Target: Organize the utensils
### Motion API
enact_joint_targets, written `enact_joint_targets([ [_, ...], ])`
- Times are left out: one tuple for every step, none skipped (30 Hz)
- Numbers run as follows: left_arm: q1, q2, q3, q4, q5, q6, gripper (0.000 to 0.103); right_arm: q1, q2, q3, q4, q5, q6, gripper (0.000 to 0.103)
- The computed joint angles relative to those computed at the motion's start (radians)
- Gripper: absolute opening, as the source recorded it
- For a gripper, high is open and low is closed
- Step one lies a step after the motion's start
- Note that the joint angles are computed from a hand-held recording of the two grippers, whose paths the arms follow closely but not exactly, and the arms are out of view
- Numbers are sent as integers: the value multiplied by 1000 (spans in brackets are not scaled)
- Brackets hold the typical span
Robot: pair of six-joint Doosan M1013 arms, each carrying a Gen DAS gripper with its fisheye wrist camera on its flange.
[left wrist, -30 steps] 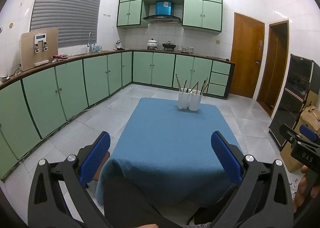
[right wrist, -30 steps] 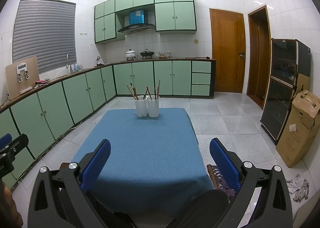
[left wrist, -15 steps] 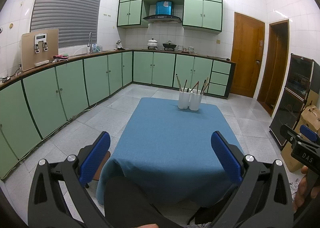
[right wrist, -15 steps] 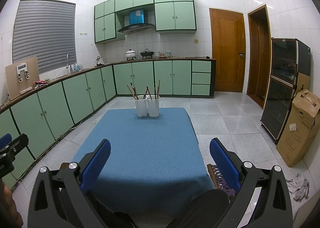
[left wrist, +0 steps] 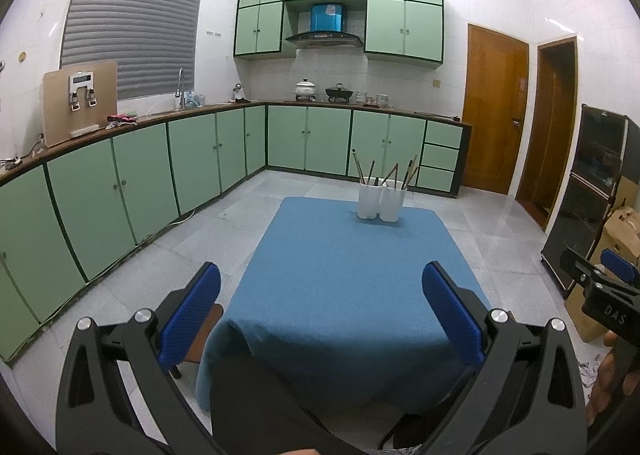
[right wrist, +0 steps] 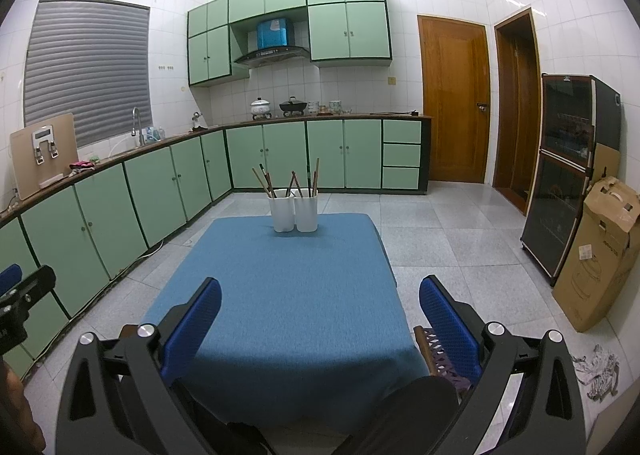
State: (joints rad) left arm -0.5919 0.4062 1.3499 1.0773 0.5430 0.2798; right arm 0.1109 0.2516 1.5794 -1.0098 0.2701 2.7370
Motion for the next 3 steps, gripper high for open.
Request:
enact_joint_targets([
  [-1, -1, 1, 0, 1, 0, 98, -1, 0, 0, 6, -1, -6, 97],
  [0, -2, 2, 0, 0, 0, 98, -1, 0, 0, 6, -1, -6, 97],
  [0, -1, 1, 0, 0, -1, 98, -1, 0, 0, 3, -1, -5, 97],
])
